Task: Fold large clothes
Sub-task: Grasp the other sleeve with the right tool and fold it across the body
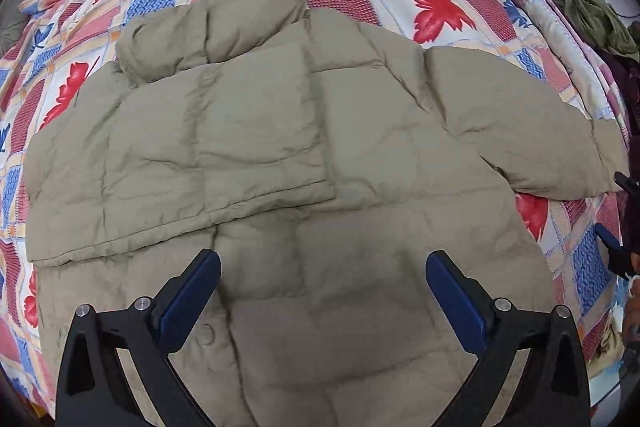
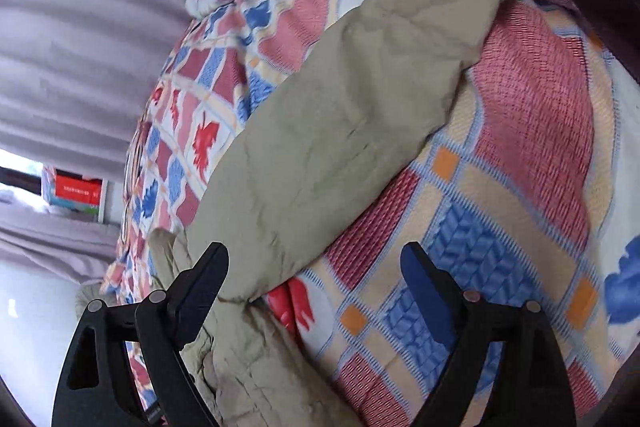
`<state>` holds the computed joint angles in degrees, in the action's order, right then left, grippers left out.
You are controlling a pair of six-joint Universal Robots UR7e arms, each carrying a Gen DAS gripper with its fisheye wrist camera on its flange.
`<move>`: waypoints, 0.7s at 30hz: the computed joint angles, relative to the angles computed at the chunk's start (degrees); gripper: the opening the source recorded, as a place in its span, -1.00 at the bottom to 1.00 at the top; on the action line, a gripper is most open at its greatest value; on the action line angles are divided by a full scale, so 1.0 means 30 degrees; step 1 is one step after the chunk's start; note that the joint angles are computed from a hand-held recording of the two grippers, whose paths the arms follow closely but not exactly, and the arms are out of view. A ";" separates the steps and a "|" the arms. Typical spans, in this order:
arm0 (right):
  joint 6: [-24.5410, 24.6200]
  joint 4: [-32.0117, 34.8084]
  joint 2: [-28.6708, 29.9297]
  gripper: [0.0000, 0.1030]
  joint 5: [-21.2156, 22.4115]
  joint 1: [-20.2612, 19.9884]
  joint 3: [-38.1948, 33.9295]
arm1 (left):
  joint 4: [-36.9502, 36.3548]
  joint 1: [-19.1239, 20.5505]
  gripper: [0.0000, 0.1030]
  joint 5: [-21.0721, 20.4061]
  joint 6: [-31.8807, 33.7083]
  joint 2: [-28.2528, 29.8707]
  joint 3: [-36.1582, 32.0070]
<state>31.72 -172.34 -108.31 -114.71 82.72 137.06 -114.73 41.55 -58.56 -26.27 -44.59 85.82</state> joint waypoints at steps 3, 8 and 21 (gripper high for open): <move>0.0495 0.1153 -0.1274 0.75 0.2841 -0.2784 -0.0083 | 0.0050 -0.0306 1.00 -0.0451 -0.0219 0.0462 -0.0336; 0.0896 0.0254 -0.1842 0.75 0.5967 -0.6065 -0.0168 | -0.0047 -0.0692 1.00 -0.0160 -0.0220 0.1064 -0.0541; 0.3813 -0.1637 -0.0293 -0.78 1.3278 -1.0411 -0.1143 | -0.0035 -0.0397 1.00 0.0370 -0.0971 0.0950 -0.0672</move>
